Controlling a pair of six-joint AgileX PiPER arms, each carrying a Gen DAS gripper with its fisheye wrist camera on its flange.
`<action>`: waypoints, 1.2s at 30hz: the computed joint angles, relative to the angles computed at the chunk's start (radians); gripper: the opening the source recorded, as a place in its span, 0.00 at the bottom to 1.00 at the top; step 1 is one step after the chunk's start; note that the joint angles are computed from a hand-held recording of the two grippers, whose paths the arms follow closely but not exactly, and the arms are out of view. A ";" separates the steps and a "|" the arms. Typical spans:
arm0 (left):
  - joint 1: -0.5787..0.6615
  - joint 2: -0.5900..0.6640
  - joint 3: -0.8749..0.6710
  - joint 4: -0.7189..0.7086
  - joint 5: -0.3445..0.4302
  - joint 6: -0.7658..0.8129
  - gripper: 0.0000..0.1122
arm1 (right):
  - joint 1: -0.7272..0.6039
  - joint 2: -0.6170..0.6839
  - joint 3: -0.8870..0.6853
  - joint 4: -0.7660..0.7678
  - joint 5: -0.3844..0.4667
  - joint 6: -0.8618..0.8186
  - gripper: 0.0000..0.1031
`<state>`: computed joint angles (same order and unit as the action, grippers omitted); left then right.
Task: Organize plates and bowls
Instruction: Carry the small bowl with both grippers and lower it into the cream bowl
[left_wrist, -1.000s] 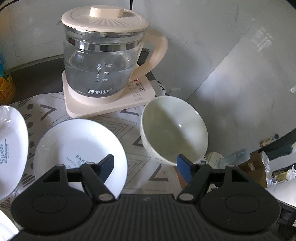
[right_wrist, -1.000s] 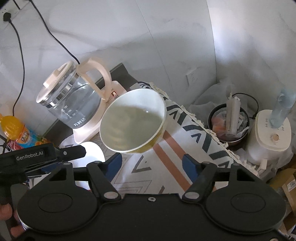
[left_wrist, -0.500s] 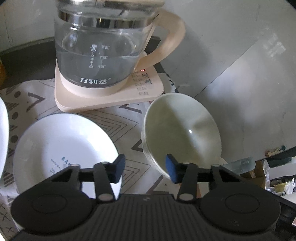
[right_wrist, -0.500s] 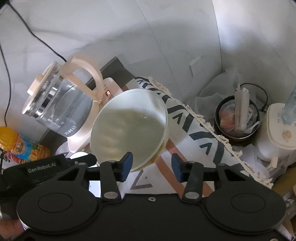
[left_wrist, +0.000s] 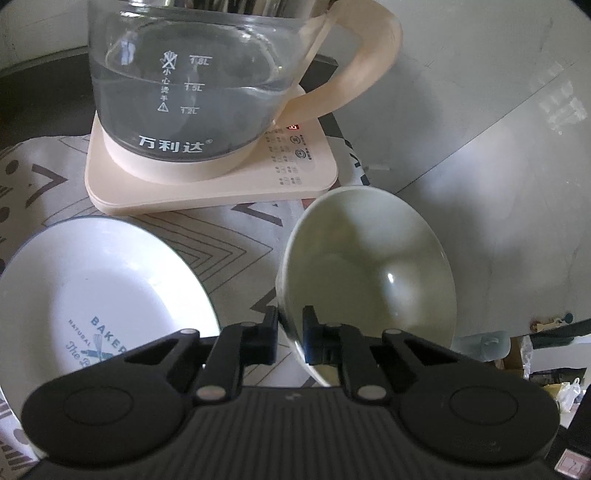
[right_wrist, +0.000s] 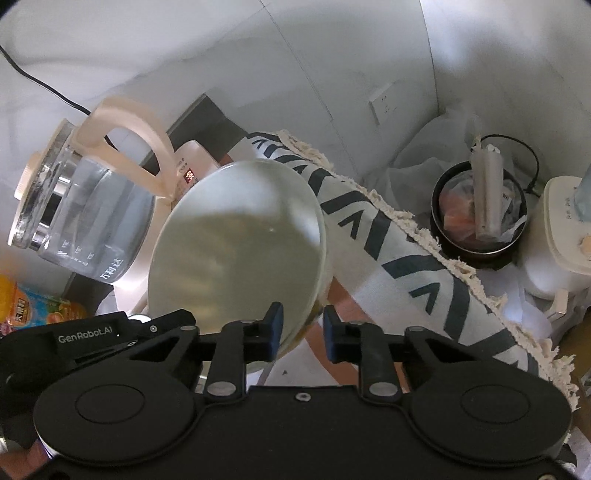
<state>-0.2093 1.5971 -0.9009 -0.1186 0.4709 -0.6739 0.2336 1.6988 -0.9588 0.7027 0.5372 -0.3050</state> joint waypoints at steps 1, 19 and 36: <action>-0.006 -0.006 0.000 0.015 0.004 -0.022 0.10 | 0.006 -0.004 -0.001 -0.018 -0.003 0.016 0.21; -0.143 -0.266 0.062 0.240 0.128 -0.363 0.10 | -0.019 -0.225 0.088 -0.020 0.076 -0.026 0.21; -0.369 -0.554 0.144 0.415 0.313 -0.667 0.10 | -0.024 -0.521 0.211 -0.065 0.169 0.058 0.21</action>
